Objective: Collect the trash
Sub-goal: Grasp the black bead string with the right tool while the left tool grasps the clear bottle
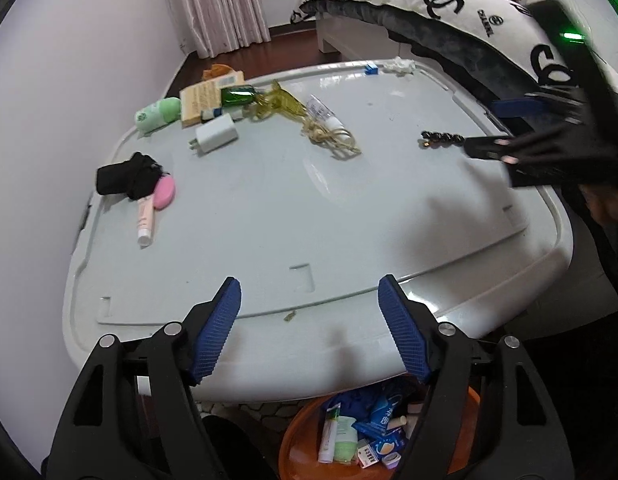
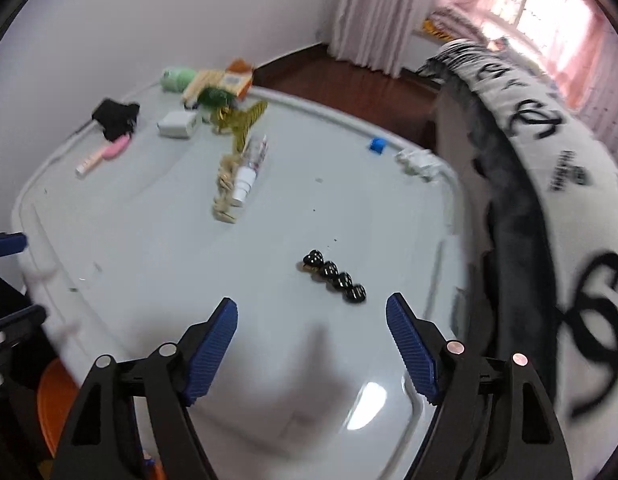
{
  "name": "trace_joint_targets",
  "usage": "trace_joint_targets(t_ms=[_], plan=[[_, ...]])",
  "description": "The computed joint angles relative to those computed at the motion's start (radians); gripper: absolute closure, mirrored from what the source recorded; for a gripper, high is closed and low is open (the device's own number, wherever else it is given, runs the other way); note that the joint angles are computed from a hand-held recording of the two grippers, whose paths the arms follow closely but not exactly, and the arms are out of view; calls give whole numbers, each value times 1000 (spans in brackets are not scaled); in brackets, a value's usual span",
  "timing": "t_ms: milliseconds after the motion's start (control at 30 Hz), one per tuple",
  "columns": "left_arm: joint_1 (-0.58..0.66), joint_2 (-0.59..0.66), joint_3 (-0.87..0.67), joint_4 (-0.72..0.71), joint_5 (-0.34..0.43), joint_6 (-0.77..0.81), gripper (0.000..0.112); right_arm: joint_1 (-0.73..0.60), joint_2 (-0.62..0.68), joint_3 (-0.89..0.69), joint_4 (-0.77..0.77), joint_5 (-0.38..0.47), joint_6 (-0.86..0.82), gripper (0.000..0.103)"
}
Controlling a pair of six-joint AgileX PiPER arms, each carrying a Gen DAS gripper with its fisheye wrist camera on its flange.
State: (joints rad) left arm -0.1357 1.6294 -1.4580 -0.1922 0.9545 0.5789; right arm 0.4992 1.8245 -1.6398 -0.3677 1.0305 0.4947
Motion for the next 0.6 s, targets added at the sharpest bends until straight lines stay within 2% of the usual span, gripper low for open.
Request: trace_joint_targets(t_ms=[67, 133, 200, 333, 367, 433, 567, 600], plan=[[-5, 9, -2, 1, 0, -1, 42, -34, 35, -3, 21, -38, -57, 35], [-8, 18, -6, 0, 0, 1, 42, -63, 68, -14, 57, -64, -99, 45], [-9, 25, -10, -1, -4, 3, 42, -87, 97, -26, 77, -85, -126, 46], [-7, 41, -20, -8, 3, 5, 42, -133, 152, -67, 170, -97, -219, 55], [-6, 48, -25, -9, 8, 3, 42, -145, 165, -93, 202, -76, -224, 57], [-7, 56, -30, -9, 12, 0, 42, -148, 190, -150, 199, -15, -199, 79], [-8, 67, -41, -15, 18, -1, 42, -98, 226, -237, 105, 130, -61, 80], [-8, 67, -41, -20, 20, 1, 42, -82, 217, -227, 88, 137, -30, 80]])
